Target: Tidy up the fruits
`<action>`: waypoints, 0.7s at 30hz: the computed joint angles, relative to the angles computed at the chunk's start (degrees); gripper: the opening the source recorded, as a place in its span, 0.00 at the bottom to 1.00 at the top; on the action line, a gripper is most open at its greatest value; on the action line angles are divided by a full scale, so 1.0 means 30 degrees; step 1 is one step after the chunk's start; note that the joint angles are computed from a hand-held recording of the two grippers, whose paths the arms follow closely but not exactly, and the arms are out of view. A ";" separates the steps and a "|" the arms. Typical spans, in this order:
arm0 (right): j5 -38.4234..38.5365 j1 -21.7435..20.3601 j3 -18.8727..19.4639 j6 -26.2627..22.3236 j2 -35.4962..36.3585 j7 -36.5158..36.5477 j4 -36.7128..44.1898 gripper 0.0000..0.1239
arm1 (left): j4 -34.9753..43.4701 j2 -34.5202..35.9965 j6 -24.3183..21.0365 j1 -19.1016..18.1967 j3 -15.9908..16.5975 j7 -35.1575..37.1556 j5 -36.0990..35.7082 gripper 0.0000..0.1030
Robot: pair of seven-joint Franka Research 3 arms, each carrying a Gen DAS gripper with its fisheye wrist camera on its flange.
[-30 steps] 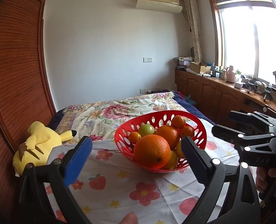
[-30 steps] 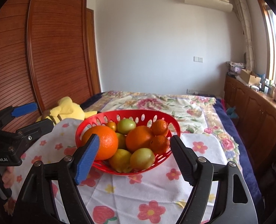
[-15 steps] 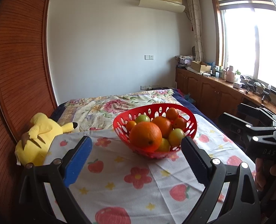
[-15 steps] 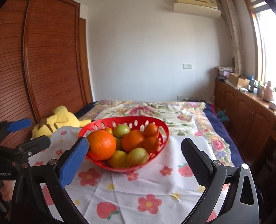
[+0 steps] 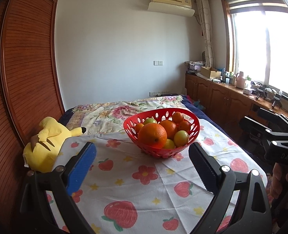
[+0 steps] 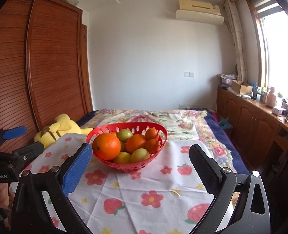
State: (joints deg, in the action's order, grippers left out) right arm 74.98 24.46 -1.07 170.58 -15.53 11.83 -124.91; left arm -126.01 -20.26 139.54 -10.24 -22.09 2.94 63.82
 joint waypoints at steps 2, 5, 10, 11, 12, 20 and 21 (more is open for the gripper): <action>0.0183 0.0047 0.0026 0.0221 -0.0387 -0.0110 -0.0343 0.82 | -0.0105 -0.0193 -0.0073 -0.0059 -0.0067 -0.0053 -0.0009 0.94; 0.0505 0.0234 -0.0102 0.0376 -0.0834 -0.0370 -0.0747 0.82 | -0.0257 -0.0500 -0.0320 -0.0122 -0.0204 -0.0076 -0.0057 0.94; 0.0734 0.0381 -0.0264 0.0533 -0.1243 -0.0579 -0.1141 0.82 | -0.0587 -0.0817 -0.0357 -0.0166 -0.0344 -0.0393 -0.0159 0.94; 0.0673 0.0379 -0.0278 0.0476 -0.1251 -0.0471 -0.1168 0.82 | -0.0623 -0.0840 -0.0416 -0.0165 -0.0374 -0.0407 -0.0202 0.94; 0.0587 0.0371 -0.0274 0.0439 -0.1258 -0.0349 -0.1201 0.82 | -0.0668 -0.0868 -0.0479 -0.0174 -0.0408 -0.0427 -0.0248 0.94; 0.0311 0.0444 -0.0389 0.0430 -0.1117 -0.0023 -0.1216 0.82 | -0.0756 -0.0932 -0.0559 -0.0182 -0.0483 -0.0523 -0.0292 0.94; 0.0384 0.0468 -0.0412 0.0432 -0.1112 -0.0094 -0.1215 0.82 | -0.0758 -0.0934 -0.0539 -0.0182 -0.0475 -0.0532 -0.0288 0.94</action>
State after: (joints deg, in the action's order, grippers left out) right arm 76.13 25.87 -2.30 171.88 -18.87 11.55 -128.55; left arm -128.29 -23.06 137.92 -10.79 -23.52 1.34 62.95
